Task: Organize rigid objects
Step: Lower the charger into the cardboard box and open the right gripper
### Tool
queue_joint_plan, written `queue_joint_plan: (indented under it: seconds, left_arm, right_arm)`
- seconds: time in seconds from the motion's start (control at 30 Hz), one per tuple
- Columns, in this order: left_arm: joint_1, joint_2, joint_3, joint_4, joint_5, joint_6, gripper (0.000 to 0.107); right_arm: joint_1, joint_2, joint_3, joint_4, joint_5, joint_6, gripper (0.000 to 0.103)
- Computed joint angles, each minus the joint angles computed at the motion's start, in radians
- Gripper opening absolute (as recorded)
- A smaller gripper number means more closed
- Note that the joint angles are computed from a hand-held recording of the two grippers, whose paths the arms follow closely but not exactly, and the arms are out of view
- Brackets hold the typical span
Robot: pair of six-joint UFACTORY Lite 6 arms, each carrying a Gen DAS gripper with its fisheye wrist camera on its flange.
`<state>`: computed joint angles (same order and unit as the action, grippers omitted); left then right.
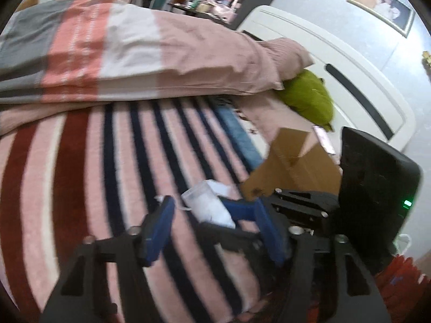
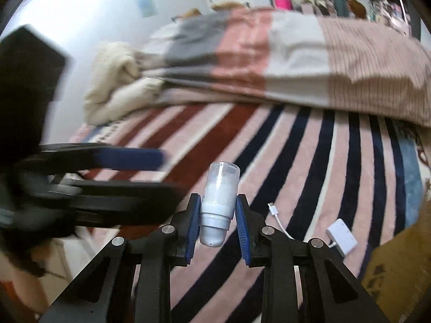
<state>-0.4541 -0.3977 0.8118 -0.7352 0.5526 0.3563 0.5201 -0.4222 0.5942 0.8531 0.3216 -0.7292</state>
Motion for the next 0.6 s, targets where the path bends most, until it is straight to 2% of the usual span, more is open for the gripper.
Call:
queue_joint_plan:
  seconds: [0.13, 0.37, 0.47, 0.6]
  left_arm:
    - [-0.153, 0.107, 0.136, 0.155, -0.066, -0.211, 0.033]
    - [-0.340, 0.392, 0.436, 0.273, -0.092, -0.375, 0.033]
    - [-0.415, 0.570, 0.624, 0.349, -0.069, -0.454, 0.033]
    - [-0.466, 0.801, 0.892, 0.388, 0.020, -0.507, 0.033]
  right_arm:
    - [-0.156, -0.188, -0.026, -0.072, 0.181, 0.018, 0.022]
    - [-0.703, -0.309, -0.030, 0.066, 0.584, -0.317, 0.022]
    - [-0.970, -0.278, -0.011, 0.083, 0.753, -0.461, 0.022]
    - [-1.216, -0.145, 0.062, 0.047, 0.883, -0.565, 0.022]
